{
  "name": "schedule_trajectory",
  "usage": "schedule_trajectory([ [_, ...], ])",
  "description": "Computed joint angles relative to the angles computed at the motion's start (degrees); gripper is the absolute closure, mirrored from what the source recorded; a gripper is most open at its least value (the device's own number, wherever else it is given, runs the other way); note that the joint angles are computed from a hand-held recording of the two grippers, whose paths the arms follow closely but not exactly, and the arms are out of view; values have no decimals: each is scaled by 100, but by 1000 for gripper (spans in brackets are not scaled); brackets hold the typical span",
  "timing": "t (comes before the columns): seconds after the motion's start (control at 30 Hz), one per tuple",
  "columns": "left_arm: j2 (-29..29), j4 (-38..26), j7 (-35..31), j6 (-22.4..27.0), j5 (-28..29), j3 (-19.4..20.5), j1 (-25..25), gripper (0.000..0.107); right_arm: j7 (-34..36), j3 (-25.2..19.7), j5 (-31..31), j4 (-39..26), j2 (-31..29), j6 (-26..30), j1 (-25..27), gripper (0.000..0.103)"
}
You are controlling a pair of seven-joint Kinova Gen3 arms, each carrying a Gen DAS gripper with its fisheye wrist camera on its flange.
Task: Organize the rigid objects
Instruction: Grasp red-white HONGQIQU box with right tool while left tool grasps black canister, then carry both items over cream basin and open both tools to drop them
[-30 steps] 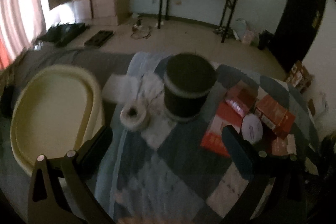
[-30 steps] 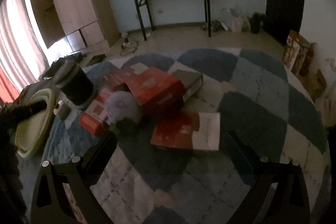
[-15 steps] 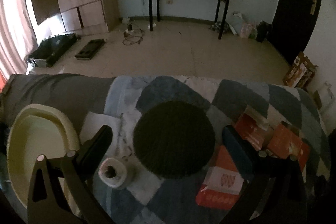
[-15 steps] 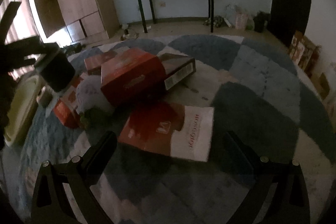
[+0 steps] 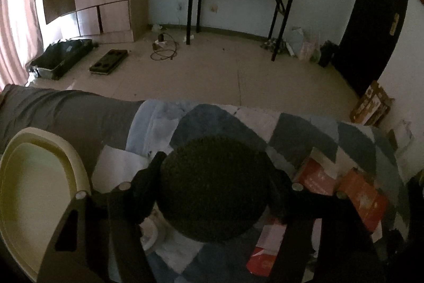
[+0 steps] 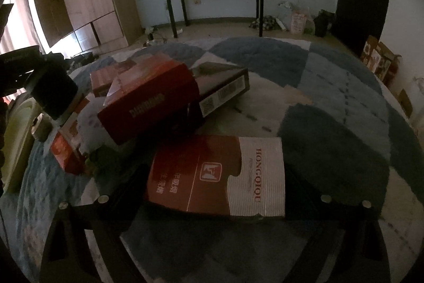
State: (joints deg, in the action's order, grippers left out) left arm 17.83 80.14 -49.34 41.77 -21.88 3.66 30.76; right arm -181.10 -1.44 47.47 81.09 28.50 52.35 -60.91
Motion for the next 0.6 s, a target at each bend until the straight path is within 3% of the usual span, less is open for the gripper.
schedule_trajectory([
  [0.3,-695,215,-269,110,-57,100,-238,39,-113,-290,-409,180,-536,769,23,9],
  [0.47,-1193,564,-520,153,-158,173,-659,39,-189,-444,-131,-48,-668,1630,-229,9],
  [0.6,-1396,729,-555,493,-637,156,-960,39,85,-585,405,-615,-575,1860,-530,9],
])
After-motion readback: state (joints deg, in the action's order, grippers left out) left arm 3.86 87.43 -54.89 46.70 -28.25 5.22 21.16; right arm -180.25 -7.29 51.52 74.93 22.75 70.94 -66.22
